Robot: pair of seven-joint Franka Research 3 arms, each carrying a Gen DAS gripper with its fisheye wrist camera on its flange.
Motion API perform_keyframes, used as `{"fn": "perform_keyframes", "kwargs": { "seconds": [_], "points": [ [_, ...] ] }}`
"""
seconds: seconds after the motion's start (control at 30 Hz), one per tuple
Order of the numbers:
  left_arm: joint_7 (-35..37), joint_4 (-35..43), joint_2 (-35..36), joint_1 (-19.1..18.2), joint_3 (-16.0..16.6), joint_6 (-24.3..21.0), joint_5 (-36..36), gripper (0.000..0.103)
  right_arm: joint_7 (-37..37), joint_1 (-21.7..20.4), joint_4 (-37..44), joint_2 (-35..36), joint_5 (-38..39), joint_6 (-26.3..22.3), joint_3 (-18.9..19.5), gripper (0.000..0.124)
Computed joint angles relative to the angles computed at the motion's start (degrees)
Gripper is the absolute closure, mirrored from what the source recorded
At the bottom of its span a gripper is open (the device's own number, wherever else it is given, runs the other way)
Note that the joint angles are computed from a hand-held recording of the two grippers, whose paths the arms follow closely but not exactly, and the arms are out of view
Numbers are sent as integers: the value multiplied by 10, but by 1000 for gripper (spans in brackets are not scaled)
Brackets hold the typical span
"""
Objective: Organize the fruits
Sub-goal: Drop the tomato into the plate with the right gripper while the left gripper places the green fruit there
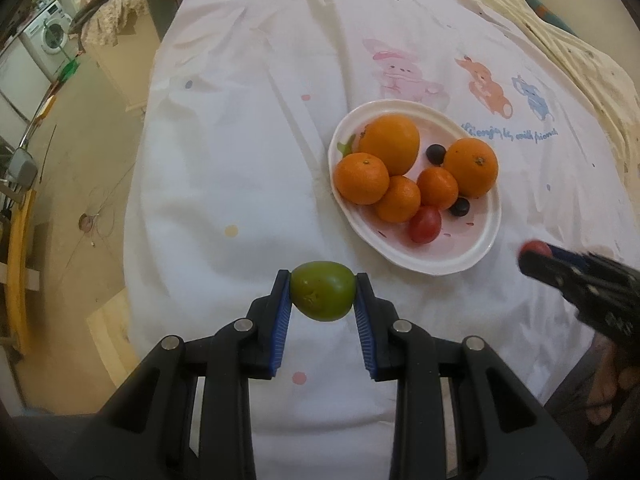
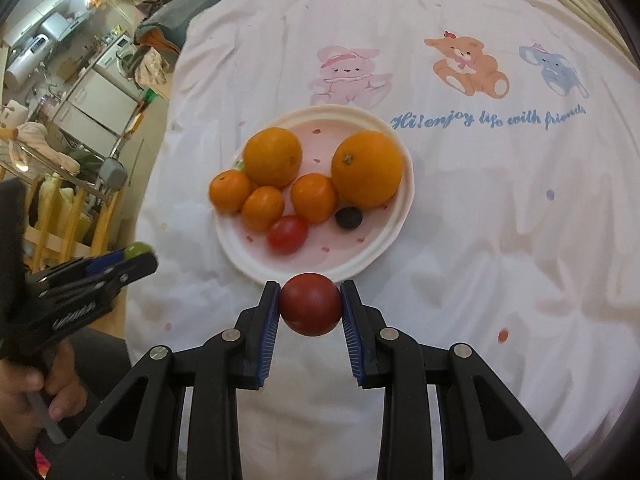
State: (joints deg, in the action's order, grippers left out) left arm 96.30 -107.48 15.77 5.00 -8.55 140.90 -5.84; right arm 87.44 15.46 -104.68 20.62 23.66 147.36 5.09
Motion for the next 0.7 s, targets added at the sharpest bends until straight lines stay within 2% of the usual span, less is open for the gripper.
{"fn": "perform_keyframes", "kwargs": {
  "seconds": [0.27, 0.4, 0.43, 0.5, 0.53, 0.63, 0.7],
  "points": [
    [1, 15, 12, -2, -2, -12, -2, 76, 16, 1, 73, 72, -14, -27, -3, 92],
    [-1, 23, 19, -1, -4, -22, -3, 76, 26, 5, 80, 78, -19, -32, -4, 88],
    [-2, 24, 20, -2, -4, -23, -2, 76, 28, 4, 79, 77, -17, -30, -3, 86],
    [-1, 25, 21, -2, -5, -25, -3, 76, 27, -4, 71, 71, 1, -21, 3, 55],
    [-2, 26, 22, -2, -5, -25, -2, 76, 36, -3, 62, 64, 3, -8, -1, 51],
    [-1, 24, 23, -5, -7, -21, 1, 76, 50, -12, 40, 47, 25, 18, 0, 50],
    [-1, 26, 26, -8, -8, -21, 5, 76, 79, -6, 26, 34, 13, 27, -14, 50]
  ]
}}
